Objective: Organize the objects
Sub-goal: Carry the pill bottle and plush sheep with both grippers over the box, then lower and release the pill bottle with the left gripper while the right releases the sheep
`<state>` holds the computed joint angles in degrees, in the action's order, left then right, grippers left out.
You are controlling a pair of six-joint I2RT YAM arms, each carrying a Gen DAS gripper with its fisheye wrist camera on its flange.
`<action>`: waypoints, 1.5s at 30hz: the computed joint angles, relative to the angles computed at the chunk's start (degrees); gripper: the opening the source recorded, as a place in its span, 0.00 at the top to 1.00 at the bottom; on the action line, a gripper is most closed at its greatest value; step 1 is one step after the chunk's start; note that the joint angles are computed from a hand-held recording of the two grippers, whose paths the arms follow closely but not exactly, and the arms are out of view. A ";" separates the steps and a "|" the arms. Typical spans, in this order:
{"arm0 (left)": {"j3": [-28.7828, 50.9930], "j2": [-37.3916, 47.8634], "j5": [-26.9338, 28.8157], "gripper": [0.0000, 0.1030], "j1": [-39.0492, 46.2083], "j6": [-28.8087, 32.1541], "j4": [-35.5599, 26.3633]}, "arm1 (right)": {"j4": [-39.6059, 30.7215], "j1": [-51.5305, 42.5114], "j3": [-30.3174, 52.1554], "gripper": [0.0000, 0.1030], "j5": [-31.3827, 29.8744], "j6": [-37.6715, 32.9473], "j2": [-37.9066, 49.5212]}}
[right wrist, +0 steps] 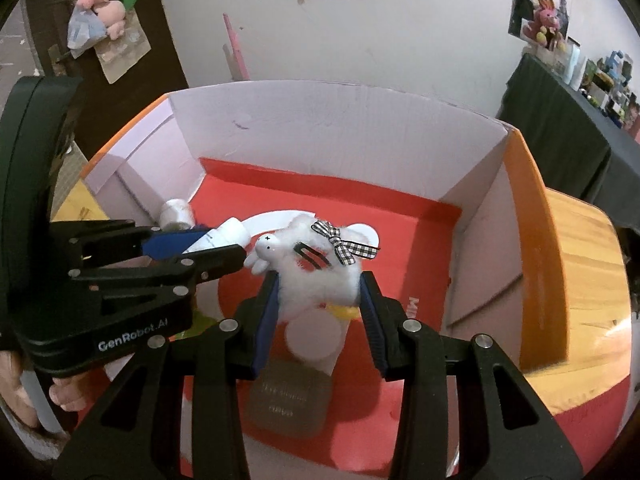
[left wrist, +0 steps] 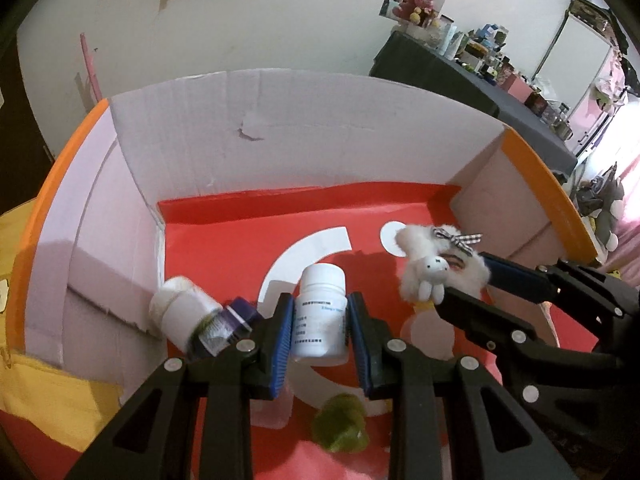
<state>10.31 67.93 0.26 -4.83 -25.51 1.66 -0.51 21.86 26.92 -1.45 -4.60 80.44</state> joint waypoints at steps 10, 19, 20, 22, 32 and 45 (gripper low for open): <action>2.89 9.14 3.34 0.72 5.18 2.30 3.91 | -1.09 -1.53 6.44 0.64 1.03 1.48 8.76; 3.92 11.48 2.13 0.72 4.27 2.46 2.49 | -3.71 -1.75 8.92 0.64 3.22 1.03 13.45; 3.95 11.25 1.47 0.72 3.69 2.38 2.10 | -4.19 -1.58 9.12 0.64 3.56 0.83 13.81; 3.89 10.65 0.34 0.72 2.60 2.18 1.22 | -5.05 -1.61 9.11 0.64 3.49 0.46 14.15; 0.76 6.39 -2.89 0.72 0.25 1.50 -0.03 | -6.86 -3.20 6.25 0.64 2.56 -1.67 10.13; -3.53 1.18 -0.08 0.72 4.59 4.44 0.27 | -5.75 -5.65 3.50 0.62 0.11 -3.91 7.48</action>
<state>6.78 69.11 0.18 -0.24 -21.07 1.92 -6.26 16.21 30.43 -1.34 -8.51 87.92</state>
